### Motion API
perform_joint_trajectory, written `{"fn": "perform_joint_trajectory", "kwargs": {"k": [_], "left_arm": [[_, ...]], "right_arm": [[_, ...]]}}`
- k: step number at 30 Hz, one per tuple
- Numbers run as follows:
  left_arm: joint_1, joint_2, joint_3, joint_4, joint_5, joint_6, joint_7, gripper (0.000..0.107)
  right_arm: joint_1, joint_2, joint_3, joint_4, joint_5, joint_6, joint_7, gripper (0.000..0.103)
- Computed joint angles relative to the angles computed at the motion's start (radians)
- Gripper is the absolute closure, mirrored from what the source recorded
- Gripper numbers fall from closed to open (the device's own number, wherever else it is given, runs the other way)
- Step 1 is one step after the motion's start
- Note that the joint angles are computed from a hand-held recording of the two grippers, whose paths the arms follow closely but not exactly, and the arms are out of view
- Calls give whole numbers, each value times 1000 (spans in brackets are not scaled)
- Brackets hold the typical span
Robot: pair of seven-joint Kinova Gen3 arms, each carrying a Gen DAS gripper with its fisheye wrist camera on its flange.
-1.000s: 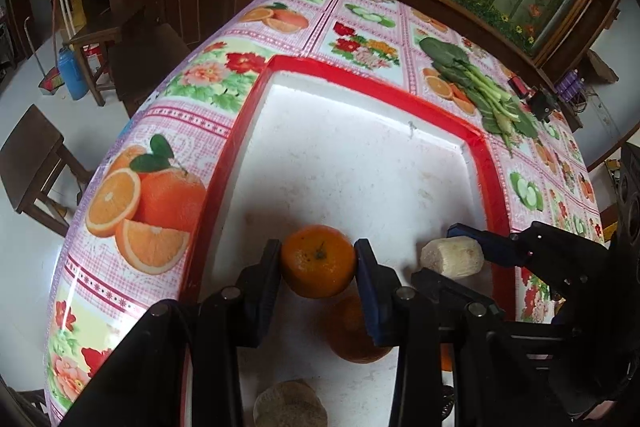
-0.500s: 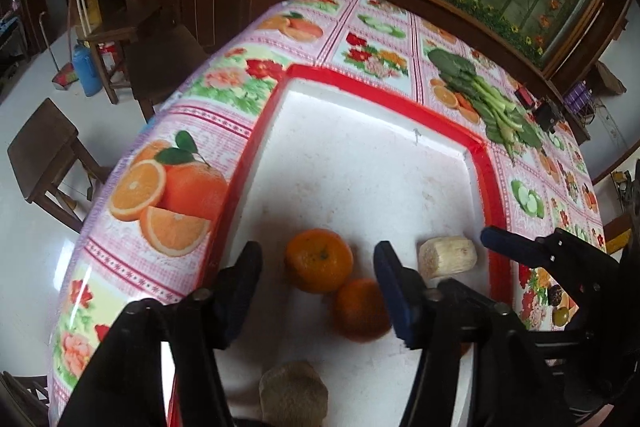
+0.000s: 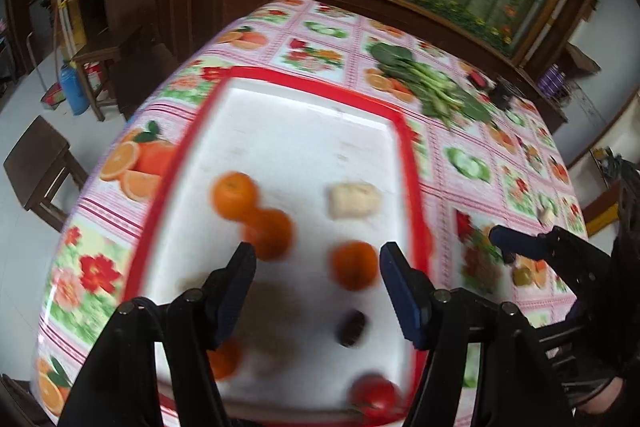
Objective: Organize fruits
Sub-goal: 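Move both open tools back over the produce on the tablecloth, then grasp a green-yellow tomato with the left tool while the right tool grasps a red tomato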
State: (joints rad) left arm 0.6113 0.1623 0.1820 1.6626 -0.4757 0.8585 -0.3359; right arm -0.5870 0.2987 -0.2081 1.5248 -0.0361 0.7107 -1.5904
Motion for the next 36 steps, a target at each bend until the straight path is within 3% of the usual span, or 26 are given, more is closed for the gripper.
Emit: {"fn": "perform_joint_trajectory", "kwargs": {"k": [4,7,13,21,28,32,36], "left_arm": [[52,40,24,-53,-3,9,7,39],[100,84,28,-108,-1,21,-5,39],[186,218,17,-275,45,76,-108,38],[279,418,-42,-554,105,154,-219,38],[313,490,-116,-651,152,150,-203,39],[329,517,-135,-683,151,153,-204,64],[347,519,-158,-680,130,160,-185,81]], "right_arm": [[36,-74,17,107,6,-17,-5,23],[108,-134,17,194,-64,-28,29,23],[220,-249,57,347,-143,-44,75,23],[352,-313,135,425,-283,-22,200,22],[415,-322,174,437,-373,-5,340,22],[439,-301,178,427,-410,-17,394,22],[462,-265,173,410,-478,-56,486,22]]}}
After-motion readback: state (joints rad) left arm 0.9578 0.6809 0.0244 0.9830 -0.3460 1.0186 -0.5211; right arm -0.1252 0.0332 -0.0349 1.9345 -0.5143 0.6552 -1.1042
